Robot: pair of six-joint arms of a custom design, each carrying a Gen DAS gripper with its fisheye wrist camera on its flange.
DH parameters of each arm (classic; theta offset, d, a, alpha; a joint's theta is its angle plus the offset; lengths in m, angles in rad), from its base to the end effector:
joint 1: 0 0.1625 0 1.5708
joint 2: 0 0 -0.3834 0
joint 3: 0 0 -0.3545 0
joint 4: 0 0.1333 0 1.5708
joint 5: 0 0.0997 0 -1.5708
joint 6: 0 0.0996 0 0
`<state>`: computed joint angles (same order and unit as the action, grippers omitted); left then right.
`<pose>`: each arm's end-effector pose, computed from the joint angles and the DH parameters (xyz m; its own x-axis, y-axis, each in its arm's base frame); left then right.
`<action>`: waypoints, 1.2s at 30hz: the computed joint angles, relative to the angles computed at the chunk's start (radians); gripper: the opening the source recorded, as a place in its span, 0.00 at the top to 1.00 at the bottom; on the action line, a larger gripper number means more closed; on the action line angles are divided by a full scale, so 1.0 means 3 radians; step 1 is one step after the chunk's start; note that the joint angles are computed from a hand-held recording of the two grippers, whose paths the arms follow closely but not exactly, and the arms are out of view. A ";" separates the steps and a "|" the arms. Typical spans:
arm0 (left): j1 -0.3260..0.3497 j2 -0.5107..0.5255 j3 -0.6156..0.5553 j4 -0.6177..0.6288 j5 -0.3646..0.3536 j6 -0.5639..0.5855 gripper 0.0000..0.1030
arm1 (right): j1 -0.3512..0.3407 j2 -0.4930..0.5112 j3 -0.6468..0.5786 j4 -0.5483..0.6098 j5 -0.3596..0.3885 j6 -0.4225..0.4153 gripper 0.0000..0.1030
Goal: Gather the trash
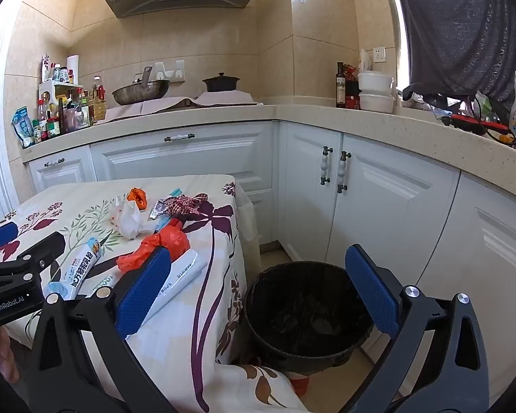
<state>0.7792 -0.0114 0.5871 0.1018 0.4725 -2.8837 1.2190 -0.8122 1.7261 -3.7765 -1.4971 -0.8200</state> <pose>-0.3090 -0.6172 -0.1322 -0.6728 -0.0460 -0.7384 0.6387 0.4677 -0.6110 -0.0758 -0.6147 0.2285 -0.7247 0.0001 0.6890 -0.6376 0.3790 -0.6707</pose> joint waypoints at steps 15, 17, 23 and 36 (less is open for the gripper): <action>0.0020 -0.0045 0.0058 -0.0061 0.0010 0.0019 0.06 | 0.0020 0.0021 -0.0006 -0.0020 -0.0029 -0.0018 0.04; 0.0029 -0.0064 0.0093 -0.0075 0.0010 0.0011 0.06 | 0.0023 0.0023 -0.0006 -0.0019 -0.0033 -0.0016 0.04; 0.0042 -0.0066 0.0118 -0.0090 0.0013 -0.0010 0.06 | 0.0025 0.0019 -0.0004 -0.0018 -0.0042 -0.0013 0.04; 0.0034 -0.0051 0.0087 -0.0062 0.0006 -0.0014 0.06 | 0.0033 0.0030 -0.0011 -0.0015 -0.0053 -0.0014 0.04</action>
<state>0.7894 -0.0266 0.6130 0.0831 0.4742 -2.8881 1.2288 -0.8033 1.7229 -3.7811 -1.5130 -0.8243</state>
